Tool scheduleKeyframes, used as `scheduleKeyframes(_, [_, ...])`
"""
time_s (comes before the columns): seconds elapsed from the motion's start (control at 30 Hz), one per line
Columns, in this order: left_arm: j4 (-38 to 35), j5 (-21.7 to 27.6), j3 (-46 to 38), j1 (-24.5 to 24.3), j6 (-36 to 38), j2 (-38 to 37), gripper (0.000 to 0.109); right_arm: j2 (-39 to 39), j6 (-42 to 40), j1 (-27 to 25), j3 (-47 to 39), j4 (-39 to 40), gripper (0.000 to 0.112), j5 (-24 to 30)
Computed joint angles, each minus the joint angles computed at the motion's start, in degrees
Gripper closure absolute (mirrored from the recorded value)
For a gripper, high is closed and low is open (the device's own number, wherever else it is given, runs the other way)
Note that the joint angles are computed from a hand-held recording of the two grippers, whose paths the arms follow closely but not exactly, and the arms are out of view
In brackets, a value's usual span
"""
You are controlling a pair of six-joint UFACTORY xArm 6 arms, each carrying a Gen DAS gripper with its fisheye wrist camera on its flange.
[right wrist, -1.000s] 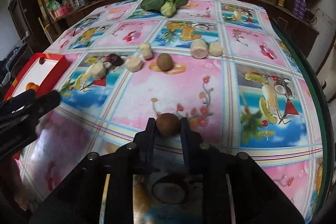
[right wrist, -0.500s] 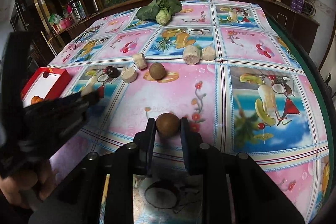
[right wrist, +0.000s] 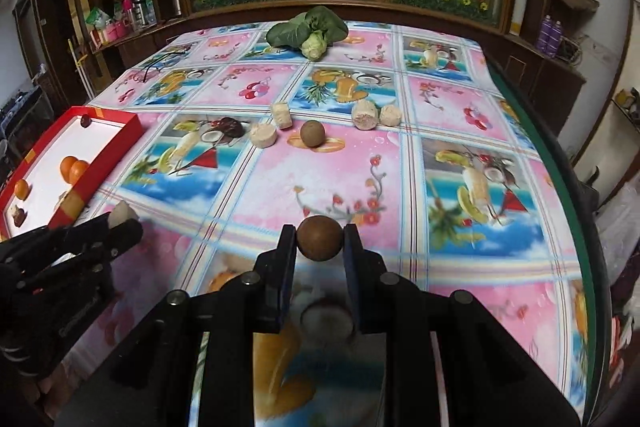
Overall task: Organize fruits
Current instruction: 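Grasp a brown round fruit with the right tool while the left tool grasps a beige round fruit, then lift both held fruits and carry them toward the tray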
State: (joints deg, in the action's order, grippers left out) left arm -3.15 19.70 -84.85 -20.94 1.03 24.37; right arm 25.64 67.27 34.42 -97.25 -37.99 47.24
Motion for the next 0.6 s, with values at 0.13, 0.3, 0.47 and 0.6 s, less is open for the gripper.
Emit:
scheduleKeyframes(0.13, [-1.19, -2.18, 2.39, 0.30, 1.97, -1.09, 0.084, -0.90, 5.44, 2.16, 0.92, -4.09, 0.087, 2.83])
scheduleKeyframes(0.3, [10.07, -6.92, 2.61, 1.59, -7.90, -0.42, 0.084, 0.32, 10.17, 3.29, 0.30, -7.14, 0.087, 4.59])
scheduleKeyframes(0.47, [10.27, -6.19, 2.13, 1.35, -7.10, -0.12, 0.084, -0.30, 11.54, 2.80, 1.42, -6.38, 0.087, 3.70])
scheduleKeyframes(0.6, [10.74, -7.12, 2.94, 1.27, -6.69, -0.58, 0.084, -1.25, 13.25, 2.55, 2.88, -6.81, 0.087, 2.63])
